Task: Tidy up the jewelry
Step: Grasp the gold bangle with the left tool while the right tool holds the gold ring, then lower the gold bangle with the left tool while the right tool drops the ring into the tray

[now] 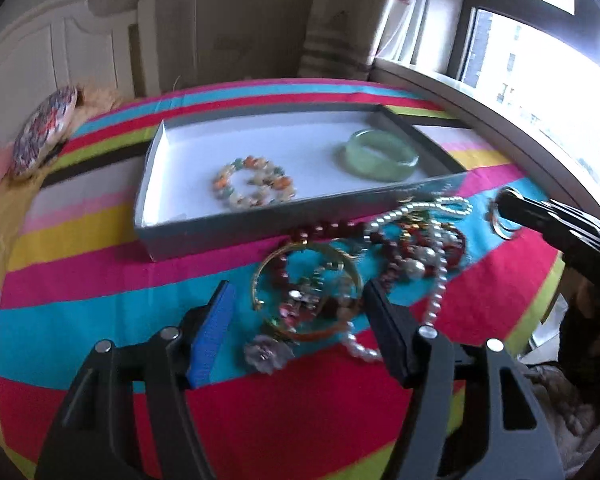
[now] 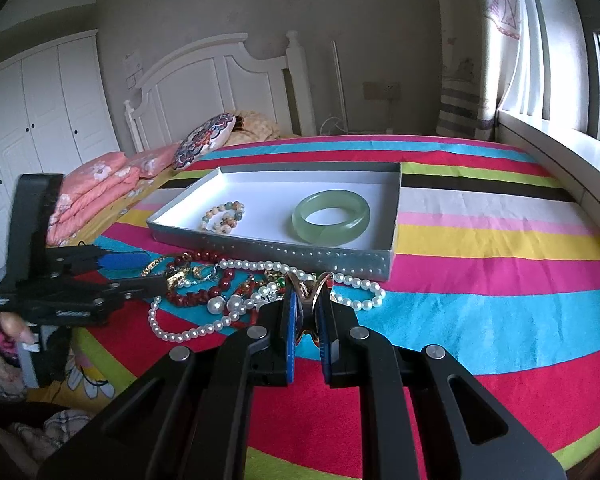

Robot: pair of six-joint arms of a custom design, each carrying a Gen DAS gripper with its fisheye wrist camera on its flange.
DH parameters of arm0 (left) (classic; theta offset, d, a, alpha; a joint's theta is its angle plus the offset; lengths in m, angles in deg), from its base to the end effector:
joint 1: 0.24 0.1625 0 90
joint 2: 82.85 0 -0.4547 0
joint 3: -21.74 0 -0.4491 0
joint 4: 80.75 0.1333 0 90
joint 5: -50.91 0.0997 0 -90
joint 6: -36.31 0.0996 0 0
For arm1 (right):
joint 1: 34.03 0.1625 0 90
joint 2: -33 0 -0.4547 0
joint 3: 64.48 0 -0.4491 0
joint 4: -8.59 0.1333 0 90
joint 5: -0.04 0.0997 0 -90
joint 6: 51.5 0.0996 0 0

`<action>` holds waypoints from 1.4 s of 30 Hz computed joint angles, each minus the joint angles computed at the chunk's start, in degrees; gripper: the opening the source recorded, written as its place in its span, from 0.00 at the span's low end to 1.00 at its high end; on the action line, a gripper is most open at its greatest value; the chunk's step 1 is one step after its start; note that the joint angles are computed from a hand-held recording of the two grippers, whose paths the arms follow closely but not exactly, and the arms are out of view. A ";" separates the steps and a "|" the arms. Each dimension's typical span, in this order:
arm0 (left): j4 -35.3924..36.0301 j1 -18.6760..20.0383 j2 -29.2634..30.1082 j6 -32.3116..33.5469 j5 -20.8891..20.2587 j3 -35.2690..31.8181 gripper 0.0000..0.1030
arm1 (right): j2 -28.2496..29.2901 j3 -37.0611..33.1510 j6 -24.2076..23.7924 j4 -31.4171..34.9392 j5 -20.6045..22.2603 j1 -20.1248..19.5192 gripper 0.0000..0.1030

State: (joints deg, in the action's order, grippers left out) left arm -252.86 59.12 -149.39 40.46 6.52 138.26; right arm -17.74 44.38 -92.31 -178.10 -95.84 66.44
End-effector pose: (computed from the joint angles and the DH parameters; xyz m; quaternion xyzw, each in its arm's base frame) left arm -0.1254 -0.6130 0.2297 0.1625 0.8774 -0.3336 0.3041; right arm 0.2418 -0.6312 0.1179 0.3926 -0.8572 0.3057 0.1330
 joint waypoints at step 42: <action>-4.29 -0.35 4.79 13.54 0.51 -12.64 0.56 | 12.56 -22.18 0.07 15.02 -3.05 6.31 0.13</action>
State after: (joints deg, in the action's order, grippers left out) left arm -257.15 58.77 -144.60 54.00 7.02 125.62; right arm -5.18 22.20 -92.24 -163.08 -98.90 72.75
